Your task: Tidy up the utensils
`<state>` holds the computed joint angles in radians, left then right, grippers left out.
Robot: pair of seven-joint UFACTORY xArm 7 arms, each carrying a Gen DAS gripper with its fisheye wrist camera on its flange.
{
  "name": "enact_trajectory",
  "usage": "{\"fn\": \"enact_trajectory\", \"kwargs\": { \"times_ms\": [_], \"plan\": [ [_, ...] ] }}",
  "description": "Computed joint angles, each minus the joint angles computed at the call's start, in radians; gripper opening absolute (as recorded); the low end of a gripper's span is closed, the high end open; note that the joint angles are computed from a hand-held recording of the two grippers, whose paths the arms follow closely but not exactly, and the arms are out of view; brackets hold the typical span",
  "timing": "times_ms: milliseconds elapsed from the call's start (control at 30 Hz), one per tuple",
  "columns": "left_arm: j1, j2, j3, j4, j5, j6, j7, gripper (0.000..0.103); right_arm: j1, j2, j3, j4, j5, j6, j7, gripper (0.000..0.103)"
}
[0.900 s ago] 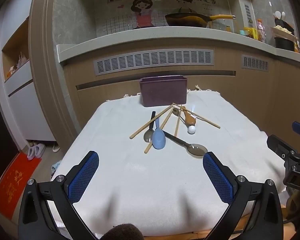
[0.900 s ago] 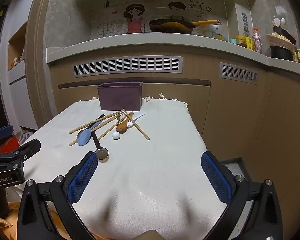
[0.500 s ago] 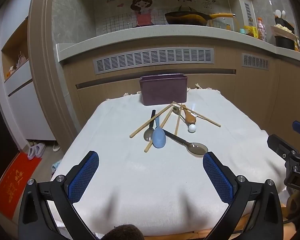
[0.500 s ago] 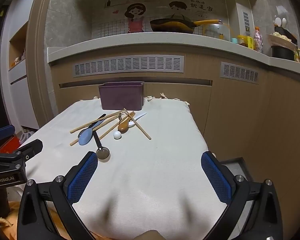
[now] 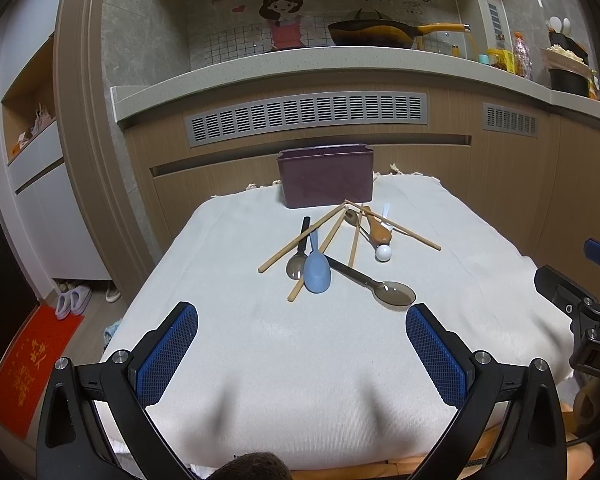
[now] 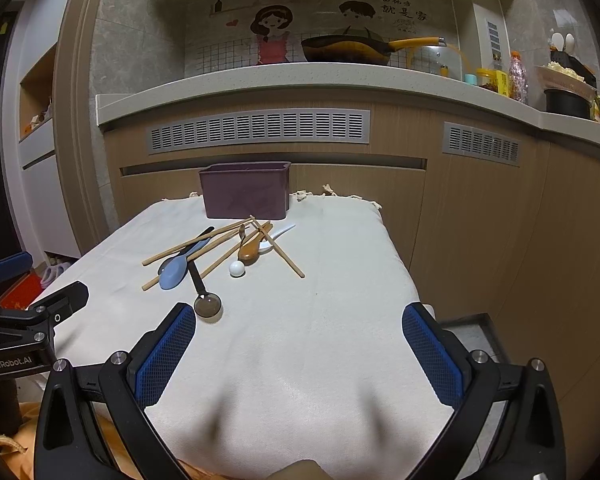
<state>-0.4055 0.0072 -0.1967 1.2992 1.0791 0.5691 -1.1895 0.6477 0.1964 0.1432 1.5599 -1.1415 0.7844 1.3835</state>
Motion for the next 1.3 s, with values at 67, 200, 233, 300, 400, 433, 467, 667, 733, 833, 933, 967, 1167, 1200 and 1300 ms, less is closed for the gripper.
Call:
{"fn": "enact_trajectory", "kwargs": {
  "times_ms": [67, 200, 233, 300, 400, 433, 467, 667, 733, 833, 933, 967, 1167, 1200, 1300],
  "plan": [
    [0.000, 0.001, 0.000, 0.004, -0.010, 0.002, 0.012, 0.103, -0.001, -0.001, 0.000, -0.002, 0.000, -0.002, -0.001, 0.103],
    [-0.012, 0.008, -0.005, 0.013, -0.001, 0.020, 0.000, 0.103, -0.003, 0.000, -0.001, -0.004, -0.001, -0.010, 0.000, 0.103],
    [-0.013, 0.007, -0.004, 0.012, -0.001, 0.020, -0.001, 0.103, -0.004, -0.002, -0.002, -0.008, -0.001, -0.014, 0.001, 0.103],
    [-0.013, 0.006, -0.002, 0.011, -0.004, 0.019, 0.001, 0.103, -0.006, -0.004, -0.001, -0.011, 0.000, -0.015, 0.002, 0.103],
    [-0.014, 0.003, -0.002, 0.010, -0.006, 0.019, 0.002, 0.103, -0.006, -0.004, 0.000, -0.012, -0.001, -0.014, 0.005, 0.103],
    [-0.014, 0.003, -0.002, 0.010, -0.006, 0.019, 0.002, 0.103, -0.007, -0.005, 0.000, -0.012, 0.000, -0.016, 0.004, 0.103],
    [-0.013, 0.003, -0.002, 0.011, -0.009, 0.020, 0.006, 0.103, -0.006, -0.004, 0.000, -0.012, -0.003, -0.015, 0.006, 0.103],
    [-0.011, 0.003, -0.003, 0.012, -0.009, 0.020, 0.004, 0.103, -0.005, -0.007, 0.001, -0.017, -0.010, -0.017, 0.013, 0.103],
    [-0.011, 0.003, -0.003, 0.012, -0.009, 0.020, 0.004, 0.103, -0.006, -0.006, 0.002, -0.016, -0.008, -0.017, 0.011, 0.103],
    [-0.011, 0.003, -0.003, 0.012, -0.009, 0.019, 0.004, 0.103, -0.007, -0.006, 0.002, -0.014, -0.007, -0.017, 0.008, 0.103],
    [-0.011, 0.003, -0.003, 0.012, -0.010, 0.019, 0.006, 0.103, -0.006, -0.005, 0.002, -0.014, -0.007, -0.016, 0.010, 0.103],
    [-0.011, 0.003, -0.003, 0.012, -0.010, 0.019, 0.006, 0.103, -0.006, -0.005, 0.002, -0.013, -0.007, -0.016, 0.009, 0.103],
    [-0.010, 0.001, -0.002, 0.013, -0.014, 0.019, 0.007, 0.103, -0.004, -0.004, 0.001, -0.012, -0.009, -0.014, 0.012, 0.103],
    [-0.010, 0.001, -0.002, 0.013, -0.016, 0.020, 0.008, 0.103, -0.004, -0.003, 0.001, -0.011, -0.009, -0.015, 0.011, 0.103],
    [-0.008, -0.002, -0.003, 0.014, -0.017, 0.022, 0.010, 0.103, -0.005, -0.005, 0.001, -0.013, -0.005, -0.017, 0.008, 0.103]
  ]
}}
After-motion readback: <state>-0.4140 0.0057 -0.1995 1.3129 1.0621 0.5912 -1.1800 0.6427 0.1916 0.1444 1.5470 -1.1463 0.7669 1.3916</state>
